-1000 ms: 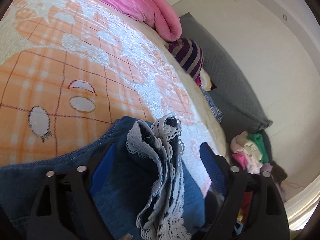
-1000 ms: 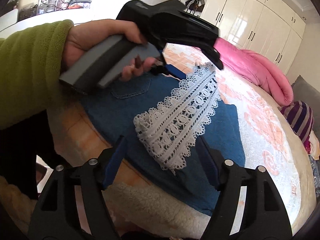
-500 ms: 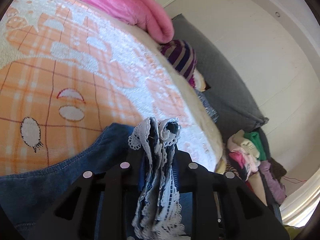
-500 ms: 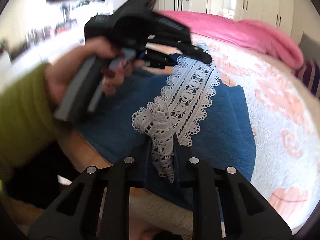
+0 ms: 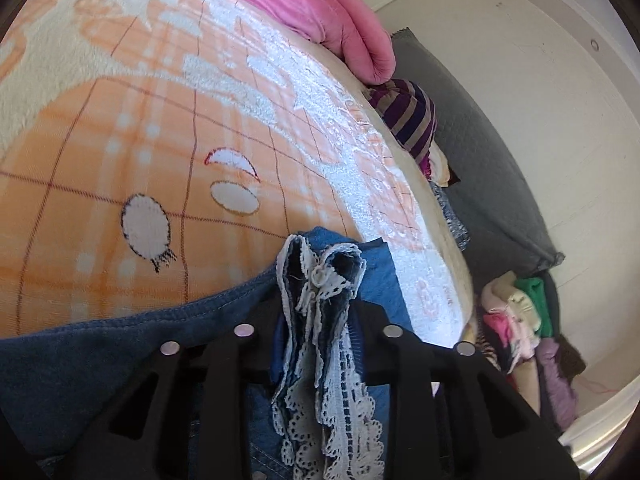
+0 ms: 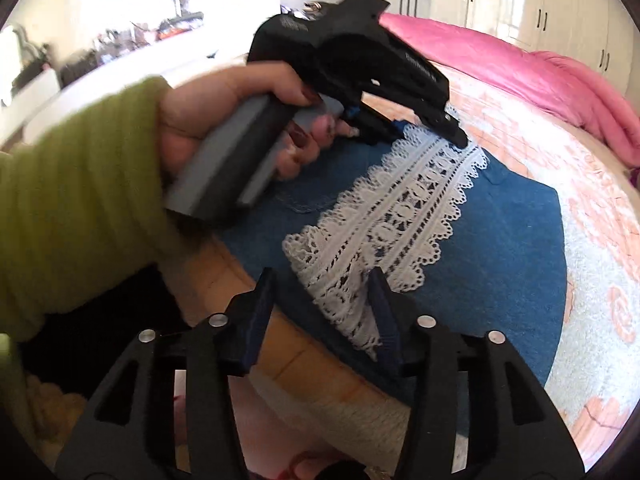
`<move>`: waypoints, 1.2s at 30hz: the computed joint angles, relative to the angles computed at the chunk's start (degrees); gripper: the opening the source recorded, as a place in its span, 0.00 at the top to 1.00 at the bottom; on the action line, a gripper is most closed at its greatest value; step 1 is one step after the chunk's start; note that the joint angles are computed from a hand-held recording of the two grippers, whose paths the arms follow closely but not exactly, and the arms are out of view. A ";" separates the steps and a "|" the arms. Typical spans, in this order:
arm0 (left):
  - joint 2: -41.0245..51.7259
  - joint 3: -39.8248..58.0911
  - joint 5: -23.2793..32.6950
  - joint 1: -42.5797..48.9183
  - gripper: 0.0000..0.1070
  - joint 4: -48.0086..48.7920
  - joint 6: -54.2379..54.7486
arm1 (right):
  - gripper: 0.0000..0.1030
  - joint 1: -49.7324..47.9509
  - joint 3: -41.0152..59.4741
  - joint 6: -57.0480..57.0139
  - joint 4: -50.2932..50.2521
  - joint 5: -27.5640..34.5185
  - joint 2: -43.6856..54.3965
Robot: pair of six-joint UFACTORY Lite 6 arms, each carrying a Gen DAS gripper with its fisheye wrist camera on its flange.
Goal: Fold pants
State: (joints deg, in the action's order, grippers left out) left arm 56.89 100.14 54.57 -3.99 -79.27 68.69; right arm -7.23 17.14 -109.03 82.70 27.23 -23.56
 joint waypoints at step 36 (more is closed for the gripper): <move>-47.54 -64.44 -29.38 -8.82 0.46 -26.15 46.54 | 0.41 -42.34 14.49 -0.48 -11.82 18.18 15.93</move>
